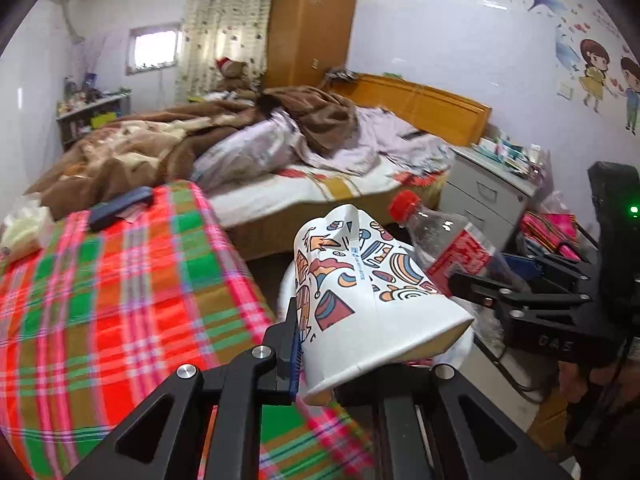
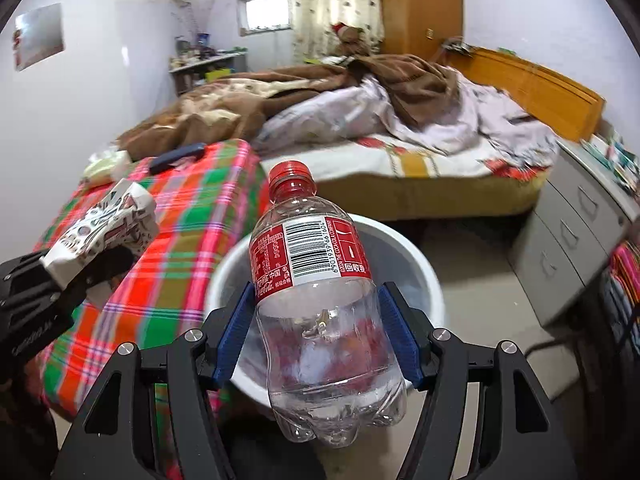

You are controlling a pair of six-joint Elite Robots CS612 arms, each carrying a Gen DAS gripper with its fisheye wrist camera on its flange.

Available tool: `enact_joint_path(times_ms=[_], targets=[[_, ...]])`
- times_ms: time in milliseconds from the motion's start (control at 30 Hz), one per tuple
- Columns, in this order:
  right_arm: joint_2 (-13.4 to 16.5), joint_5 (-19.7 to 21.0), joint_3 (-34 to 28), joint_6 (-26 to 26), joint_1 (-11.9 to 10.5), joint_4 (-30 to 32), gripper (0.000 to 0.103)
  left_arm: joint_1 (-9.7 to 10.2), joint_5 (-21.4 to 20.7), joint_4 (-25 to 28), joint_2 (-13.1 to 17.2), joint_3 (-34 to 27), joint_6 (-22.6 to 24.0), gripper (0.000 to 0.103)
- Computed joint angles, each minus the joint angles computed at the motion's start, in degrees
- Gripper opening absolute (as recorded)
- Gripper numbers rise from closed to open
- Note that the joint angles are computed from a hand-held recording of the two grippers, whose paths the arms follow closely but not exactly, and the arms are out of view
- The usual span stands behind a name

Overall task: Collect trash
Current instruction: 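Carry the paper cup and clear bottle over the trash bin with both tools, then open both tools to drop the paper cup and bottle into the bin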

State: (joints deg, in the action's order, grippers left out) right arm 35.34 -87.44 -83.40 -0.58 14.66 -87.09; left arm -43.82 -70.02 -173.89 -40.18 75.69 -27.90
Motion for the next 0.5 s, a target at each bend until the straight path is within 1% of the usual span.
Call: enact_joint_path(times_ms=[167,267,333,400,500], targets=[[0.0,-0.8,0.9,1.3,-0.5,1.6,0.065,-0.03,-2.8,3.2,2.8,-4.3,0.4,0.012],[-0.2,-0.9,1.7,1.8,-0.7,2.3,0.065,0.08,-3.7,5.5,4.3,-6.9,0.3,0.012],[-0.3,-0.5,2.0,2.0,-0.9,3.1,0.065,0.19,-4.1,6.7,5.1,-8.2,0.1,0.012],[-0.2,-0.1,2.1,2.5,-1.2,3.5,0.065,0.17,-4.1,7.9,6.0,-9.6,0.9,0.012],[-0.5,0.7,2.8,2.9,-1.5,4.0,0.065,0.58,-5.2,9.7,7.2,-11.6,0.0,0.012]])
